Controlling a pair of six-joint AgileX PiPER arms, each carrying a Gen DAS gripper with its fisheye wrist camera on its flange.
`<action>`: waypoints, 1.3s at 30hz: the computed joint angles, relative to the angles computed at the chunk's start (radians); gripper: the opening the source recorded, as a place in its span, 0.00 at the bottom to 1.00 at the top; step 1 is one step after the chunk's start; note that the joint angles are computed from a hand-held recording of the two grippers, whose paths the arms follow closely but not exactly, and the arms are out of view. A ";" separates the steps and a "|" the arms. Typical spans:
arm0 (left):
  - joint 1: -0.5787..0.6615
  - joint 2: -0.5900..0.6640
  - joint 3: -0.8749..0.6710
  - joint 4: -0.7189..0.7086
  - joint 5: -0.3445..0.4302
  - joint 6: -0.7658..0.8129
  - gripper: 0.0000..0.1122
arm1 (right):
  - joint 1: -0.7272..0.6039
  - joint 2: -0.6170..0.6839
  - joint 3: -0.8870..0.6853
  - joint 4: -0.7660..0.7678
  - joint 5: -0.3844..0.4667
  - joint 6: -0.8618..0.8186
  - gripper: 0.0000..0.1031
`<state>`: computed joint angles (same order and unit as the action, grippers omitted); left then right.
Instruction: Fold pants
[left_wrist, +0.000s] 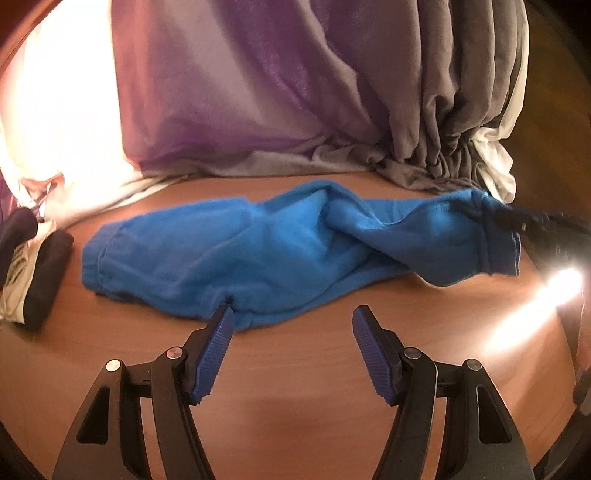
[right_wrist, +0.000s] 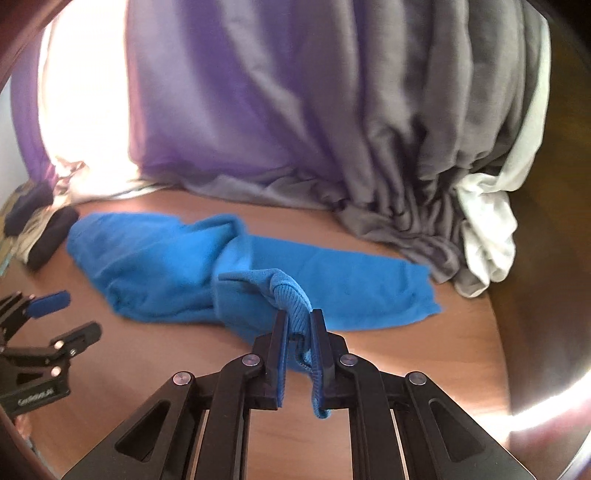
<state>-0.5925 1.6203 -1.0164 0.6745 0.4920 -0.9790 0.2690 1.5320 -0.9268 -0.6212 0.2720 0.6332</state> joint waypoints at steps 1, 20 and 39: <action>-0.006 0.016 -0.023 -0.006 0.005 0.007 0.59 | -0.028 0.008 -0.025 0.064 -0.001 -0.072 0.12; -0.047 0.406 -0.468 -0.090 0.145 0.159 0.59 | -0.341 0.423 -0.595 0.593 0.213 -0.712 0.12; -0.013 0.575 -0.665 -0.205 0.187 0.383 0.60 | -0.352 0.636 -0.764 0.280 0.247 -0.380 0.34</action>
